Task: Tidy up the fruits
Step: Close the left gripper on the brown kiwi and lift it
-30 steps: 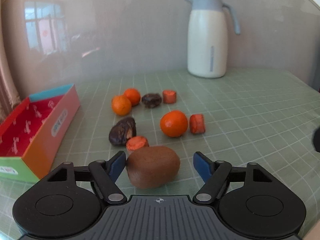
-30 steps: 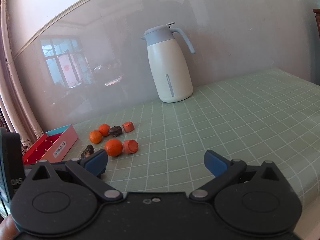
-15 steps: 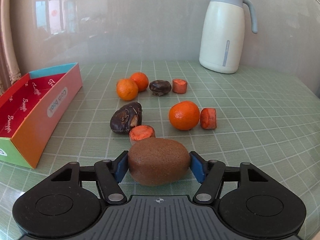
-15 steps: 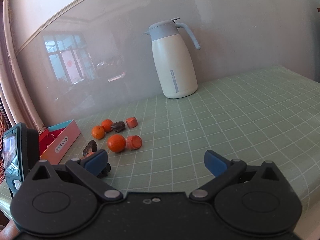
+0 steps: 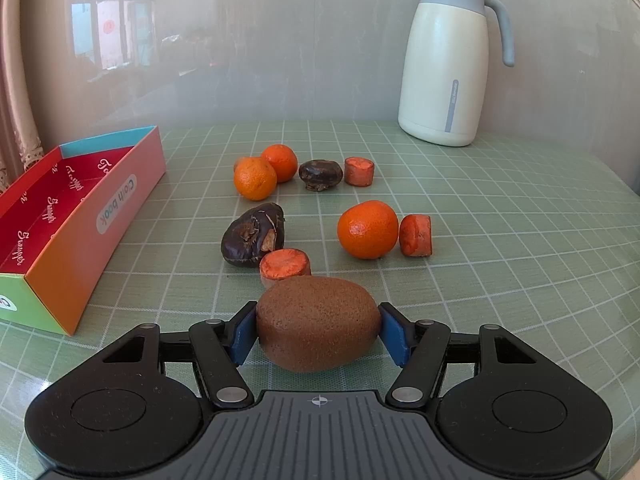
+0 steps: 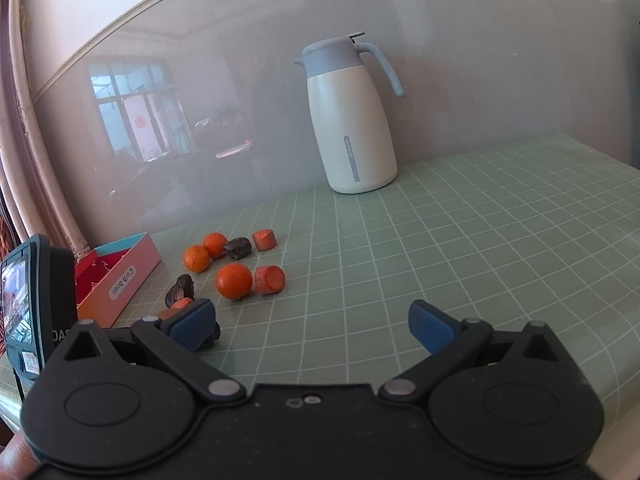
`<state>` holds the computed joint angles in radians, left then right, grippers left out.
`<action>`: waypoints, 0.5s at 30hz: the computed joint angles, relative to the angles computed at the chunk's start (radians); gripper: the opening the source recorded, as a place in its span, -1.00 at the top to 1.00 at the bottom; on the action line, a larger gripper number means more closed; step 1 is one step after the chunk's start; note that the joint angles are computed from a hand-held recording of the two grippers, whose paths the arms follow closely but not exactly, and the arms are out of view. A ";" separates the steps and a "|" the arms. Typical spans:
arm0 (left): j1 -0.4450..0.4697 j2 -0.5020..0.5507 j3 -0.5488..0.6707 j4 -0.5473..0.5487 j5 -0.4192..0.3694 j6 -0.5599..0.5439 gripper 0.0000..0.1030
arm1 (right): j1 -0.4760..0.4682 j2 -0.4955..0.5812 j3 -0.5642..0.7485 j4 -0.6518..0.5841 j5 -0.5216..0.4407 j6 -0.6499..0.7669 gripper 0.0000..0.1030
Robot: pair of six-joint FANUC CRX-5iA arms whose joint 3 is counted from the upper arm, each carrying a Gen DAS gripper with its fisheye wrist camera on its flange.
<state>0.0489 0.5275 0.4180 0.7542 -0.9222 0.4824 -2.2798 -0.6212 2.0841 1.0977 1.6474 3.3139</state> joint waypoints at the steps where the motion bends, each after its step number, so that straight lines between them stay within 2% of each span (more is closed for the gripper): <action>1: 0.001 0.000 -0.001 0.002 0.000 -0.002 -0.23 | 0.000 0.000 0.001 0.000 -0.001 -0.001 -1.00; 11: -0.001 -0.004 0.001 -0.017 0.005 -0.007 -0.26 | -0.002 -0.001 0.000 -0.004 -0.007 0.004 -1.00; 12: -0.001 -0.003 0.005 -0.024 0.003 -0.003 -0.42 | -0.002 -0.001 -0.001 -0.005 -0.007 0.004 -1.00; 13: -0.002 -0.008 -0.002 -0.028 0.011 0.001 -0.69 | -0.002 -0.002 -0.002 -0.004 -0.006 0.004 -1.00; 15: -0.003 -0.030 -0.050 0.011 0.058 -0.040 -0.91 | -0.001 -0.003 -0.003 -0.003 -0.007 0.003 -1.00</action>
<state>0.0459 0.4979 0.3678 0.7647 -0.8641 0.4420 -2.2806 -0.6239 2.0813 1.0950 1.6408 3.3173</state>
